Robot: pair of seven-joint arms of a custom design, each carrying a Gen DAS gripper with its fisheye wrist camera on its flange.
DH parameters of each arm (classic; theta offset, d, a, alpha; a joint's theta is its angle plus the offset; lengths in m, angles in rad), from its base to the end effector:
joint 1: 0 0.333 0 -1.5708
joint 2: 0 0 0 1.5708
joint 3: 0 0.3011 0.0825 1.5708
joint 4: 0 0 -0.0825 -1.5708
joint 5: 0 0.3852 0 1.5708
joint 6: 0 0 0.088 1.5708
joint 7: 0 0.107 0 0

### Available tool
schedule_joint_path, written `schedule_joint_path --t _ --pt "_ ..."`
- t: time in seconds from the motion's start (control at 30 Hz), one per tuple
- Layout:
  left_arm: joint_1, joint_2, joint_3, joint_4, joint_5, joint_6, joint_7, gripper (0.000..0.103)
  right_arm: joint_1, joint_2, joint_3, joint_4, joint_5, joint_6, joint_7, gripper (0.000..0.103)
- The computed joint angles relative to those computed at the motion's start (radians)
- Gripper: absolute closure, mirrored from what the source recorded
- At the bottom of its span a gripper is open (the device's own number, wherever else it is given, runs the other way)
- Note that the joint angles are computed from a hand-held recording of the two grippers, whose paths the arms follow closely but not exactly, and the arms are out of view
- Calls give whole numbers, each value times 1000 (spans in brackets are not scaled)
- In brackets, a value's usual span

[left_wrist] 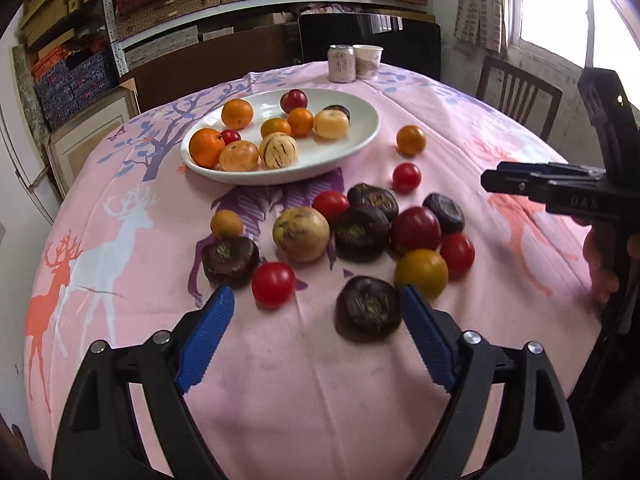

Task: Organize fruits
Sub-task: 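Grasp a dark brown fruit with the left gripper while the right grasps a red tomato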

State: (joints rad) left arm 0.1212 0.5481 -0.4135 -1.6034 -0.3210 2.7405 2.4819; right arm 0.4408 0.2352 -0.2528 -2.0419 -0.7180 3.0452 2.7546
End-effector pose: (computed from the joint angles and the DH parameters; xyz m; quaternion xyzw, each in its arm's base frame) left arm 0.7099 -0.1467 0.3868 -0.3422 0.8703 -0.3087 0.1735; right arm 0.5996 0.1736 0.3904 -0.5548 0.7334 -0.2209 0.3250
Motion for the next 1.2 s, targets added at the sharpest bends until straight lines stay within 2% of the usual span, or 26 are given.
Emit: schedule_joint_path --t 0.1,0.23,0.43,0.47,0.5,0.53,0.6,0.67,0.77,0.83,0.9,1.1,1.13,1.2 --pt "-28 -10 31 -37 48 13 -22 34 19 -10 -21 -27 -38 0 57 44" --pt "-29 -6 19 -39 57 23 -30 35 -3 -19 -8 -51 -45 19 86 44" --pt "-97 35 75 41 156 -67 -123 35 0 -17 -12 -49 -59 17 95 44" --pt "-94 40 71 46 157 -67 -123 37 0 -17 -13 -50 -64 22 101 44" --pt "-84 42 60 49 151 -75 -114 52 -1 -17 -13 -51 -65 26 103 44" --pt "-70 43 44 47 137 -80 -96 60 -2 -17 -13 -53 -65 31 104 44" --pt "-57 38 31 32 114 -50 -88 61 -3 -16 -13 -54 -61 39 97 44" --pt "12 36 -39 16 25 -29 -24 61 -3 -16 -11 -54 -53 47 77 44" --pt "69 39 -88 11 -93 11 1 61 -18 -12 34 -48 -2 43 -42 44" --pt "80 48 -92 30 -140 7 -17 61 -59 1 117 -32 106 25 -210 44" --pt "59 59 -61 63 -133 -40 -55 61 -50 18 138 -1 154 -4 -289 45" --pt "35 46 -37 55 -124 -41 -40 61 -53 86 199 108 343 -97 -513 48" --pt "33 50 -35 60 -125 -45 -42 61 -53 102 205 131 374 -120 -543 52" --pt "29 52 -31 64 -127 -51 -46 61 -23 126 180 164 394 -150 -559 60"
